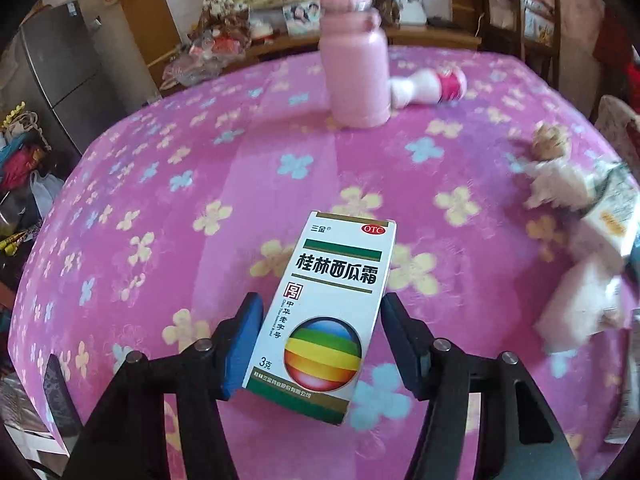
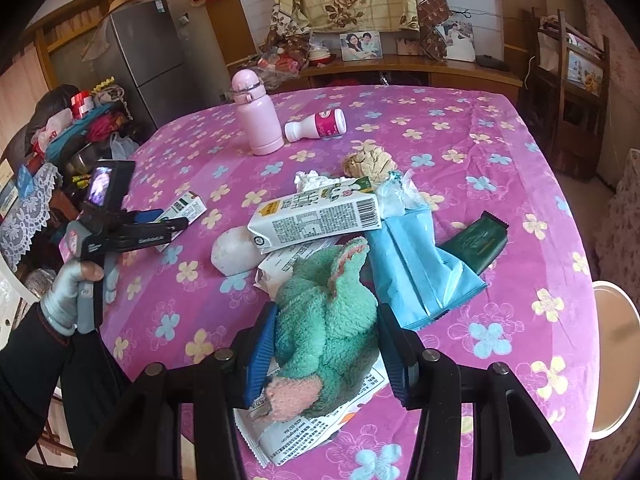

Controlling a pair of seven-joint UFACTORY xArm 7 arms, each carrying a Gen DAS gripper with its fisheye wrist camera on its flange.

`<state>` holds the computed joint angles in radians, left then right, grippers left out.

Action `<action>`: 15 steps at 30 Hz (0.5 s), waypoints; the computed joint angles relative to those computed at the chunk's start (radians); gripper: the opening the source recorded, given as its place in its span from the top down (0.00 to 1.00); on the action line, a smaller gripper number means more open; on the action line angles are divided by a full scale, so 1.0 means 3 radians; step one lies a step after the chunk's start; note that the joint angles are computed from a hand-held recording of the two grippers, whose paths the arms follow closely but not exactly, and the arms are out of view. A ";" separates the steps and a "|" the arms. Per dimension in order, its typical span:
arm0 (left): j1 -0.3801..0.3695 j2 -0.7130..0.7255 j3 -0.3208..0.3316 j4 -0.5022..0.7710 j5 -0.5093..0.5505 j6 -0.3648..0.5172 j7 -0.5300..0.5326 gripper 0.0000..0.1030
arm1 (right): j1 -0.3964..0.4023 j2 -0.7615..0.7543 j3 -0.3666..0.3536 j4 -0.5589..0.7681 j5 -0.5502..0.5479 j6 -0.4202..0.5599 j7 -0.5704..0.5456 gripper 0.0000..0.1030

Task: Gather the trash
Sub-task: 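Lift the box and cloth with both tools and carry them toward the white bin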

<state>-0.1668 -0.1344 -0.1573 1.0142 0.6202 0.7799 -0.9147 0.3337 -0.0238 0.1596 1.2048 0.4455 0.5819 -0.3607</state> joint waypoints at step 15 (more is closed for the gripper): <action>-0.0690 0.0568 -0.0354 0.1213 -0.0262 -0.0107 0.0151 0.39 | -0.0258 -0.0429 -0.0327 -0.0404 0.0207 -0.0117 -0.0169 0.50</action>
<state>-0.3739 0.0361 -0.2636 1.3781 0.5416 0.7478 -0.8693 0.2562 -0.1524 0.0614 1.0838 0.5076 0.5466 -0.4115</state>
